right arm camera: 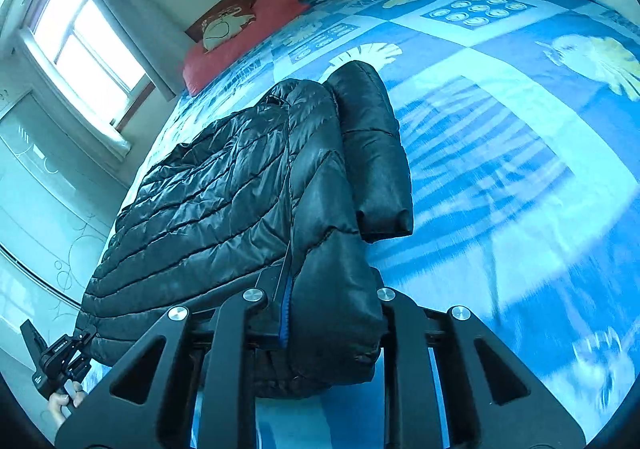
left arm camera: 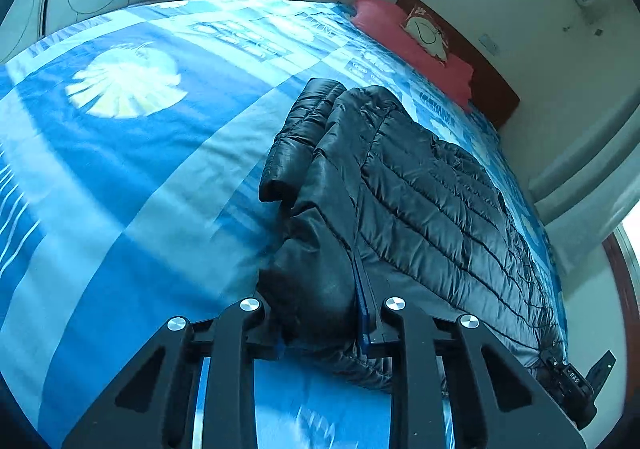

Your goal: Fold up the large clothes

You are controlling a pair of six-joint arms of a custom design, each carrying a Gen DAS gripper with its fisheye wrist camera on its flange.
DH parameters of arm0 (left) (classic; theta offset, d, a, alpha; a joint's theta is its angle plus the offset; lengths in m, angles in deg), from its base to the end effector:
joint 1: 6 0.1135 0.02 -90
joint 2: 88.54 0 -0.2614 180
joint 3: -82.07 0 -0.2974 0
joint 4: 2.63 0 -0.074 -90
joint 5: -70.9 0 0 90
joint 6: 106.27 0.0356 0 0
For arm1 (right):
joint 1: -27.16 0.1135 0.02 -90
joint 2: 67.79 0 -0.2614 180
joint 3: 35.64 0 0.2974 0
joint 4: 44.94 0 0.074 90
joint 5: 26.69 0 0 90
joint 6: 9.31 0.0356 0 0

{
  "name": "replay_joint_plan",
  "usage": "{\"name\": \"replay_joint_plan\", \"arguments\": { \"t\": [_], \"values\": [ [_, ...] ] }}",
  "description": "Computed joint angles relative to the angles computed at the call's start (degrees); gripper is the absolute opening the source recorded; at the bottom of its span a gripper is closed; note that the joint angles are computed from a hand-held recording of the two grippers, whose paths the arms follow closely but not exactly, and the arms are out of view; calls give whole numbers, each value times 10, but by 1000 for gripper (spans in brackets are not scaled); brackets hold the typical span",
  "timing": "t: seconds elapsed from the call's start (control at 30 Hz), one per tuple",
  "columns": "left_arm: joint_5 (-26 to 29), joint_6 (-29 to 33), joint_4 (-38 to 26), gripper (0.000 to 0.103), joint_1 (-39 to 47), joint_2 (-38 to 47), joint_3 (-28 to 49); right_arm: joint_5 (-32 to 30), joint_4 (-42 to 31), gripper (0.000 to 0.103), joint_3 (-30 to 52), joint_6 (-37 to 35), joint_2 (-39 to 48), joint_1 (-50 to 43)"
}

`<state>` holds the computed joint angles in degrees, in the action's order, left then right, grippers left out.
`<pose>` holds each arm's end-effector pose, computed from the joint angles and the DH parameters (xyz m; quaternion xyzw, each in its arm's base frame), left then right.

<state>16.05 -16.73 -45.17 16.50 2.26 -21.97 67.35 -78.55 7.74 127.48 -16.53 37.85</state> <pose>0.3466 0.1214 0.2119 -0.0990 0.9135 -0.2333 0.3182 0.2295 0.0408 0.2041 0.2961 0.8618 0.1692 0.3754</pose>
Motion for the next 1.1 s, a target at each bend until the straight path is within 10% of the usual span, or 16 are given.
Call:
{"name": "replay_joint_plan", "arguments": {
  "t": [0.47, 0.87, 1.1],
  "values": [
    [53, 192, -153, 26, 149, -134, -115, 168, -263, 20, -99, 182, -300, 257],
    [18, 251, -155, 65, 163, -142, -115, 215, -322, 46, -77, 236, -280, 315],
    [13, 324, -182, 72, 211, -143, -97, 323, -494, 58, -1, 447, -200, 522]
  ]
}}
